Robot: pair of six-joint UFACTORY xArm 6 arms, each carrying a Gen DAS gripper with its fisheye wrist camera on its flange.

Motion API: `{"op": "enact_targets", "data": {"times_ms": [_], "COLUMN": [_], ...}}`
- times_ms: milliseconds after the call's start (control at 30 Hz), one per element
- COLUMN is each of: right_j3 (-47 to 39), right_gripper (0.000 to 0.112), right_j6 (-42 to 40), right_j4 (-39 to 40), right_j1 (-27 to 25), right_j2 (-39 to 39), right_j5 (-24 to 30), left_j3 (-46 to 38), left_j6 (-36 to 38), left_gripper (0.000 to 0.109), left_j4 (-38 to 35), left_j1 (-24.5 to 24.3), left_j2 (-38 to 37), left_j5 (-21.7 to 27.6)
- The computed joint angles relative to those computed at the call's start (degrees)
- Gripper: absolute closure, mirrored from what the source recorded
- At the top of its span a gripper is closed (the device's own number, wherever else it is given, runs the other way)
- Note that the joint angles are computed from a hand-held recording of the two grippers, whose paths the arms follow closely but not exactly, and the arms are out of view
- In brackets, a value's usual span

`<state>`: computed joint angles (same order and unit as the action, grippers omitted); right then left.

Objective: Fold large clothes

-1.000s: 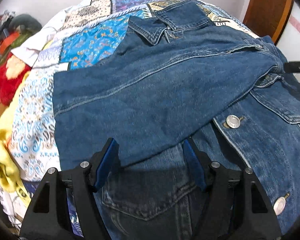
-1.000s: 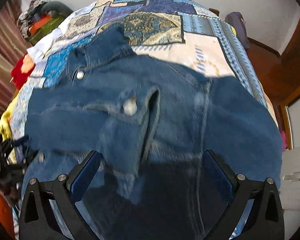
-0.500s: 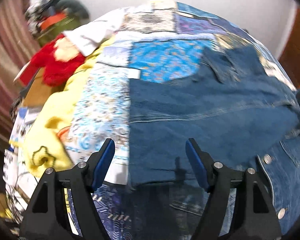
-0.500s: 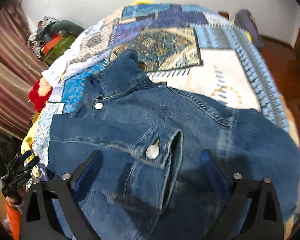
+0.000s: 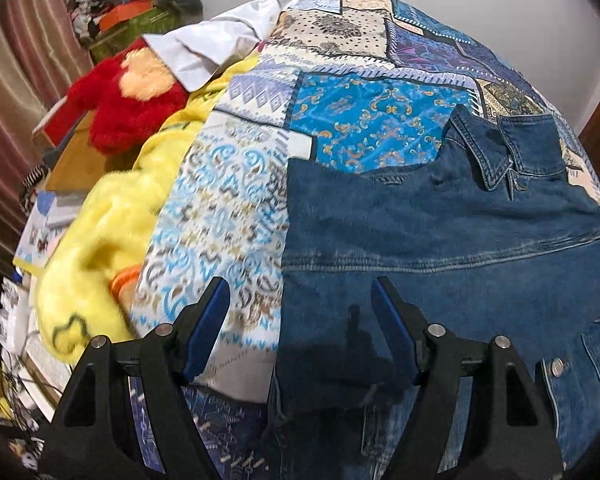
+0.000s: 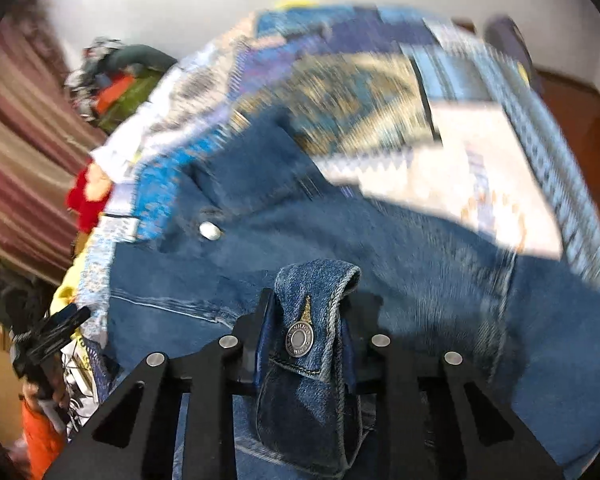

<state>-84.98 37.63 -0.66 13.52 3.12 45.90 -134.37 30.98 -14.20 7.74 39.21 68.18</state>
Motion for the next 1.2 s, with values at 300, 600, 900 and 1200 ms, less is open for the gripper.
{"op": "enact_targets", "data": {"times_ms": [300,600,900,1200], "right_j3": [-2.6,3.7,0.1,7.0], "right_gripper": [0.088,0.084,0.059,0.045], "right_j6": [2.1,4.5,0.7,7.3], "right_j4": [-9.9,-12.7,-26.5,-31.5], "right_j1": [0.8,0.5,6.2,6.9], "right_j2": [-2.5,-3.2,-1.1,-14.2], "right_j5": [4.4,9.4,20.0,22.7], "left_j3": [-6.0,15.4,14.0,15.1], "left_j6": [-1.5,1.2,-0.5,2.7], "left_gripper": [0.036,0.031,0.021,0.022], "left_j4": [0.1,5.5,3.2,5.2], "left_j1": [-3.3,-6.2,-5.0,-5.6], "left_j2": [5.1,-4.7,-3.6,-7.2], "left_j5": [4.4,-8.4,-5.6,-5.3]}}
